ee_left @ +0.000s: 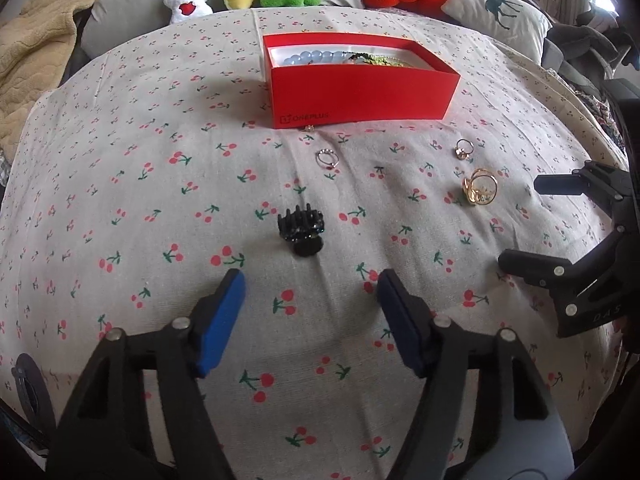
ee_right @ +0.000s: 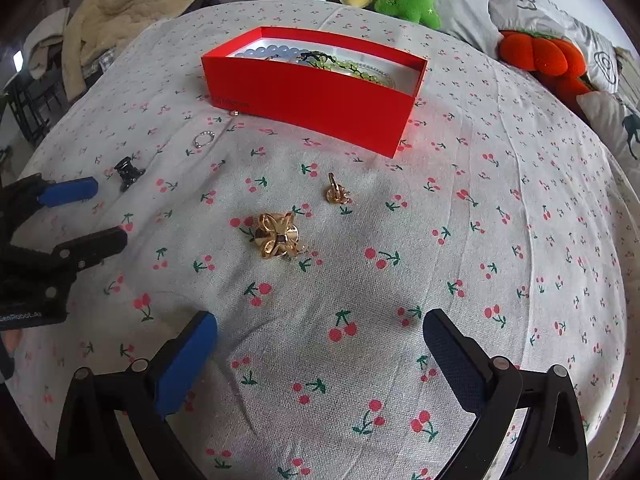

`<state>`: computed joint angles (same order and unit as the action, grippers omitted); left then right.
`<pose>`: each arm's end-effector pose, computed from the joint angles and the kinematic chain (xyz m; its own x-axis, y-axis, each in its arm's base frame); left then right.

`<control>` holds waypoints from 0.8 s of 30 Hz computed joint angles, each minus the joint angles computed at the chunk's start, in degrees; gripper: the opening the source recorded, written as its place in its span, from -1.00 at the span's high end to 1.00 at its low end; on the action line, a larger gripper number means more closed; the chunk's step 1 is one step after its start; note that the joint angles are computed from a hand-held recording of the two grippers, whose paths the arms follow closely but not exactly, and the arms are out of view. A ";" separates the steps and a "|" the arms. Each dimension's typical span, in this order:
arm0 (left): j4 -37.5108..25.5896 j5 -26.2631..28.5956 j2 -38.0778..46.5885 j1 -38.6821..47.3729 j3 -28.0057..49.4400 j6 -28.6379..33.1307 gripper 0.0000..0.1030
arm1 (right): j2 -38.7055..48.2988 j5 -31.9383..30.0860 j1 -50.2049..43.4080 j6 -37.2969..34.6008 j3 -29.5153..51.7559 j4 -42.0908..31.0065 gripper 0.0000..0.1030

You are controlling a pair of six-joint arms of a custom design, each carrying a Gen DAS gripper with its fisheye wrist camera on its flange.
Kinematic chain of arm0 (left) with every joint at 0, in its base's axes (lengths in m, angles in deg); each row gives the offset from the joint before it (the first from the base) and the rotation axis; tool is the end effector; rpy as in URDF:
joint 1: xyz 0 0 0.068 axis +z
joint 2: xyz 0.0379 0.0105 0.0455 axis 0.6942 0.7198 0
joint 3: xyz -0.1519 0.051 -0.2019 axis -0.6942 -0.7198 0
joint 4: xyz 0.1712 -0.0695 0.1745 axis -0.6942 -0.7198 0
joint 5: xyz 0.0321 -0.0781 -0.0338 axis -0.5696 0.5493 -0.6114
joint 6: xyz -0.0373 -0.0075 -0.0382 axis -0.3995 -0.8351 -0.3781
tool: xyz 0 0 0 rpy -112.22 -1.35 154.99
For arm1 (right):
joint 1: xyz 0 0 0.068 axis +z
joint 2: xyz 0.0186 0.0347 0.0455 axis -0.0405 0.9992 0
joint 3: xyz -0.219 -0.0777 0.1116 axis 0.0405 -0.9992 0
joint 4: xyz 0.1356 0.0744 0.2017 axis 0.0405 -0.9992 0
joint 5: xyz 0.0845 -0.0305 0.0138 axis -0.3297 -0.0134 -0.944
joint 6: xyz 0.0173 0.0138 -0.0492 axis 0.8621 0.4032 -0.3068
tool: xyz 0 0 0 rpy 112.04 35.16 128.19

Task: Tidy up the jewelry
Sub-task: 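Approach and grasp the black hair clip with the left tool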

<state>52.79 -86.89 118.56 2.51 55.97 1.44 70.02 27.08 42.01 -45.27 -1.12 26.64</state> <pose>0.1566 -0.1179 0.1714 -0.7927 -0.0959 -0.6020 -0.1019 0.9945 -0.0242 0.2405 0.2303 0.1962 -0.6436 -0.6246 -0.4423 -0.6635 0.7434 -0.0845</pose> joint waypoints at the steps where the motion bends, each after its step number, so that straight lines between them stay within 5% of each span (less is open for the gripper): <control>1: 0.63 0.84 -0.54 0.72 -0.24 0.53 -0.17 | 0.00 0.11 0.24 -0.21 0.08 -0.01 -1.00; 5: 2.98 2.69 -0.70 2.61 -0.69 1.32 -0.13 | 0.12 0.42 1.01 -0.90 0.38 0.04 -1.00; 12: 4.68 2.55 2.23 3.35 0.79 2.75 0.34 | -0.36 0.25 1.48 -0.07 0.37 0.07 -1.00; 24: 6.42 2.33 4.54 5.41 1.70 4.07 0.40 | -0.19 -2.84 -0.16 2.22 2.39 -0.30 -1.00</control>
